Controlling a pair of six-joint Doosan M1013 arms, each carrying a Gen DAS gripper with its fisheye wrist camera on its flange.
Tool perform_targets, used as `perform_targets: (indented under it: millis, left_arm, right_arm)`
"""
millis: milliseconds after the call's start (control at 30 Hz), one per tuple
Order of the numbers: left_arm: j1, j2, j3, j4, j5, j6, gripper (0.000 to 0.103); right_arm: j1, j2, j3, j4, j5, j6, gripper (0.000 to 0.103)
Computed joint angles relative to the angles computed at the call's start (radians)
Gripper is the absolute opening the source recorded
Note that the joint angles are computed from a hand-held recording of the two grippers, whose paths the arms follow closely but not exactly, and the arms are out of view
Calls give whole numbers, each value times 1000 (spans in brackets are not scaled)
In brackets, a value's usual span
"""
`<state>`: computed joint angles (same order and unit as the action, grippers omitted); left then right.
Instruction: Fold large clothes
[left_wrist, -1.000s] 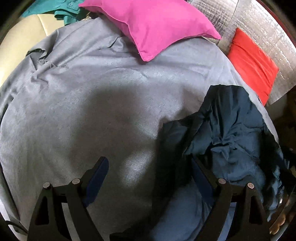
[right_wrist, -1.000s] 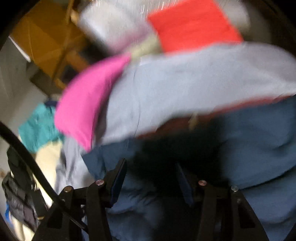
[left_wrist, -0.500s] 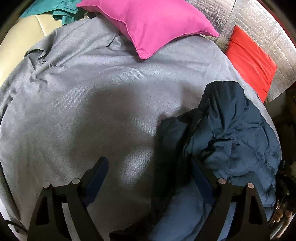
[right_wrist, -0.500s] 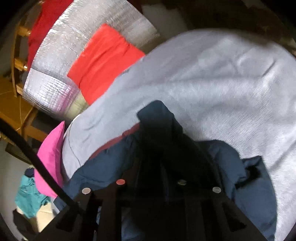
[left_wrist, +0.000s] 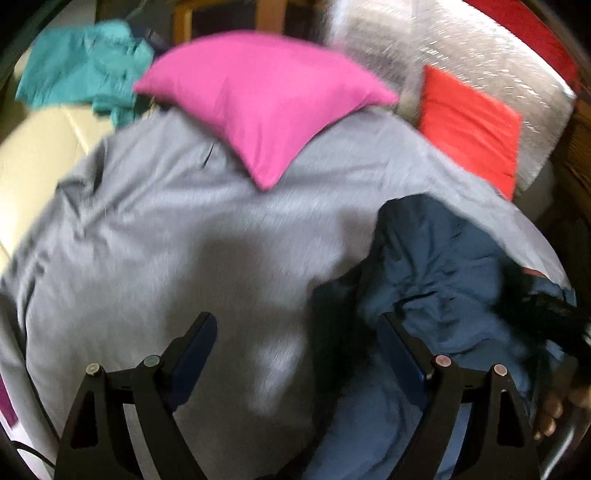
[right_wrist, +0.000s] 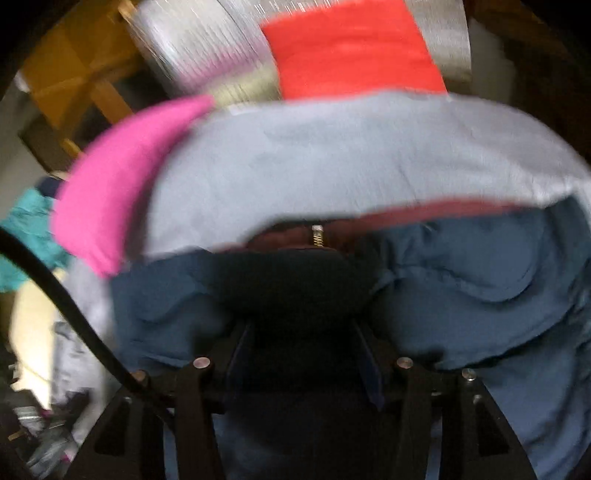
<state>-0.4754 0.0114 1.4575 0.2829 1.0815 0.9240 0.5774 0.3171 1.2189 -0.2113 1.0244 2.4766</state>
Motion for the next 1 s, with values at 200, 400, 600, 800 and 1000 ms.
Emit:
perform_targets:
  millis: [200,400,600,800,1000]
  left_arm:
    - [-49,-30,20,88,-82,44,89]
    - [-118,-61,50,197,-156,54,89]
    - [-190,-70,60,315,-167,40,89]
    - [-215,-59,48,338,-163,21,89]
    - [-228,-52,44,356,-151,4,89]
  right_arm:
    - [6,-120,114,-49,-137,93,58]
    - [61,-276,292,-332,-138,397,58]
    - [48,-365,415,-303,-147,484,52]
    - [0,-379,453,-203,-200,413,48]
    - [-31,-382,470,-137,-248,368,49]
